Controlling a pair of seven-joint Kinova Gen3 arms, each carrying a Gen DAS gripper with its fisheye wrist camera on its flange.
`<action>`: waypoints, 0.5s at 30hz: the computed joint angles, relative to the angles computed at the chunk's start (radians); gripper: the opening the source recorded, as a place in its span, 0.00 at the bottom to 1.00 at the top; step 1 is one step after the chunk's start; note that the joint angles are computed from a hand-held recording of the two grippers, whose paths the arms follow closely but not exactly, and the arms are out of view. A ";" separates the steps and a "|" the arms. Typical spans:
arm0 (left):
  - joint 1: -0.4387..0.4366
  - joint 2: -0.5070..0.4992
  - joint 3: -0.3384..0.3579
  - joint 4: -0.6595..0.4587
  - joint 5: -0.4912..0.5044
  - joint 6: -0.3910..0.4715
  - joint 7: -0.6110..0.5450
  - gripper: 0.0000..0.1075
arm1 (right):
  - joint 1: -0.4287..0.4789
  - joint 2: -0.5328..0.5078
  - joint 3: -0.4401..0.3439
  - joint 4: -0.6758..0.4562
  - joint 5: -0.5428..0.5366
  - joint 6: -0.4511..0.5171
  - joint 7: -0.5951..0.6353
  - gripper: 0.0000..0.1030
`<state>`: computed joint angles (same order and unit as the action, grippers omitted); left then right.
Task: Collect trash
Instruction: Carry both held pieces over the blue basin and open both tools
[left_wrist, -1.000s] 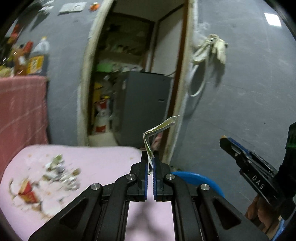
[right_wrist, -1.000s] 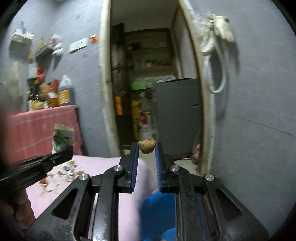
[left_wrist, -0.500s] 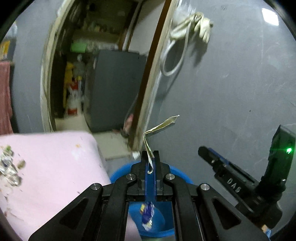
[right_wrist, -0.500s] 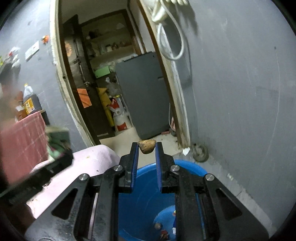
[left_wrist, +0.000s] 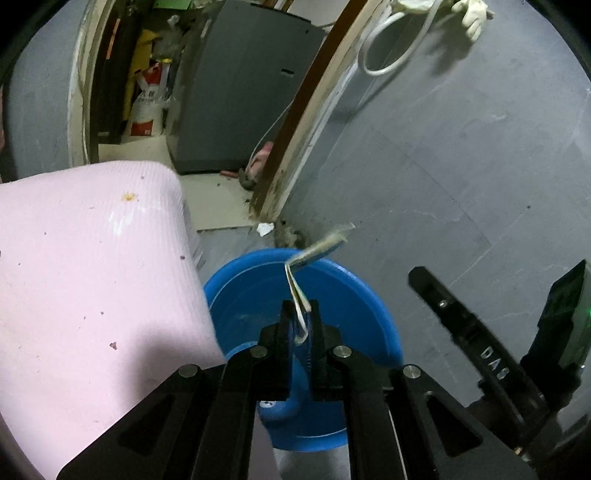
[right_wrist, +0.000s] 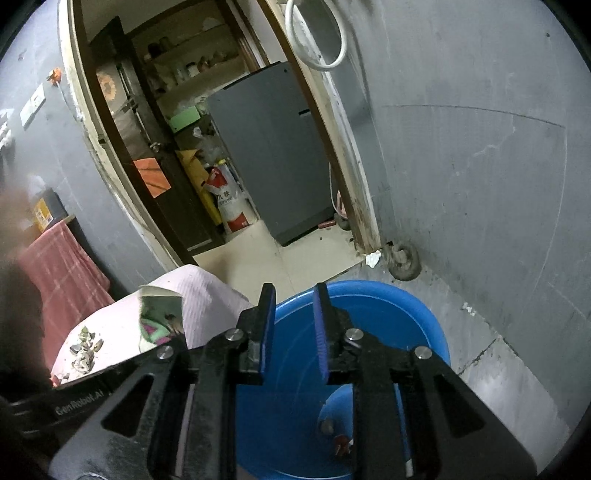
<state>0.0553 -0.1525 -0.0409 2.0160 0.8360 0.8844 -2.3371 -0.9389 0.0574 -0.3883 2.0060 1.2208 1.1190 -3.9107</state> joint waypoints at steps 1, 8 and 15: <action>-0.001 0.002 0.000 0.000 -0.006 0.002 0.005 0.11 | 0.000 -0.001 0.000 0.002 0.001 0.000 -0.004 0.23; -0.019 -0.025 -0.028 0.032 0.017 0.002 -0.026 0.27 | -0.008 -0.006 -0.009 0.008 0.011 0.029 -0.022 0.34; -0.020 -0.189 -0.094 0.141 0.090 -0.128 -0.094 0.59 | -0.046 0.013 -0.027 0.012 0.076 0.098 -0.027 0.61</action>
